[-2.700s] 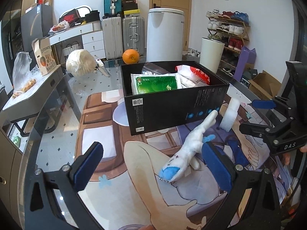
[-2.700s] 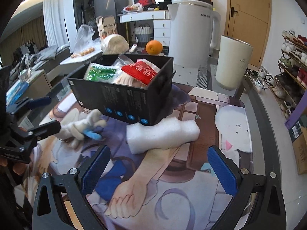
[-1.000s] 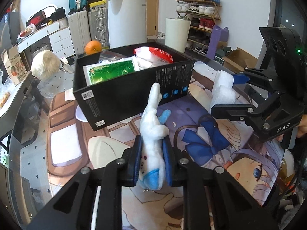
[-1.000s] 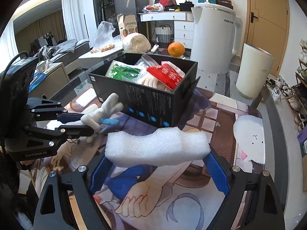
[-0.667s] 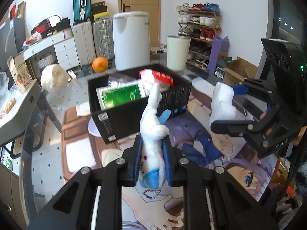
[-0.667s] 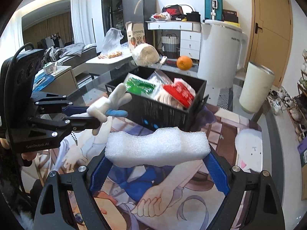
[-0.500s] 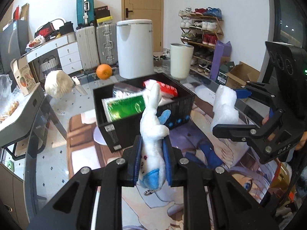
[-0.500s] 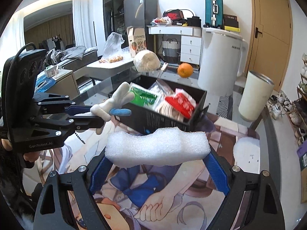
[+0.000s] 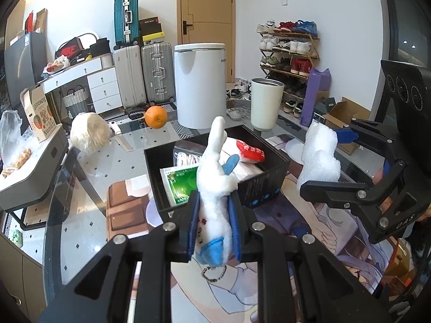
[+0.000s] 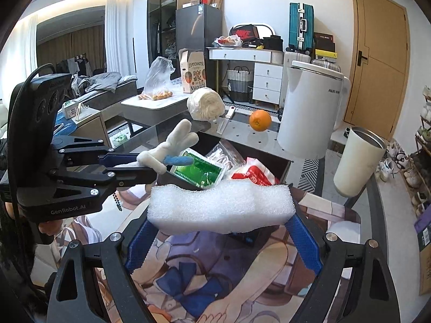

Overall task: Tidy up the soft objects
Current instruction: 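Carry the plush rabbit and foam strip over the black box with both tools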

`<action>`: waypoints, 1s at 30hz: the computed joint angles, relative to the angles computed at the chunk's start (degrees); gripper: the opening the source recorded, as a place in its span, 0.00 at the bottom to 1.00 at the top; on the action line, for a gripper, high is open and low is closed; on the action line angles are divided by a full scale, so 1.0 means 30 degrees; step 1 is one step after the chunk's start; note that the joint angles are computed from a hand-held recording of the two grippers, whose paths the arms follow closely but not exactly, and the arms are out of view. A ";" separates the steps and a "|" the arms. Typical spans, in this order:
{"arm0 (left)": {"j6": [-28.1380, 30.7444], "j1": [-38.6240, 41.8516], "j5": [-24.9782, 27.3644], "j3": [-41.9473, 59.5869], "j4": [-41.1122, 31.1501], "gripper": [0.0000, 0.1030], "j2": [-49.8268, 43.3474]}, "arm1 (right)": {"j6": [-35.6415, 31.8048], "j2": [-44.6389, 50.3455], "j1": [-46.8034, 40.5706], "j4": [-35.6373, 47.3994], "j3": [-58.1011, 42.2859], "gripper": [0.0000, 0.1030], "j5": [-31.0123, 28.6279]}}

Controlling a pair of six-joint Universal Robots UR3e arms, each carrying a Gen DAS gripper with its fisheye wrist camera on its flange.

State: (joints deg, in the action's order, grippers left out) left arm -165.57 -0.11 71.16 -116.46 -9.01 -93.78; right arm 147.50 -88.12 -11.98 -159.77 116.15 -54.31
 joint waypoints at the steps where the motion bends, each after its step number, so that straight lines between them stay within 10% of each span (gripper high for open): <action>1: -0.0091 -0.0007 0.0043 0.0084 0.0031 0.18 -0.0084 | 0.0034 0.0150 0.0045 0.0019 -0.0167 0.88 -0.0021; 30: -0.0242 0.0115 0.0517 0.6020 -0.1886 0.18 -0.4628 | 0.1017 0.4991 0.2010 0.2025 -0.6141 0.88 -0.1652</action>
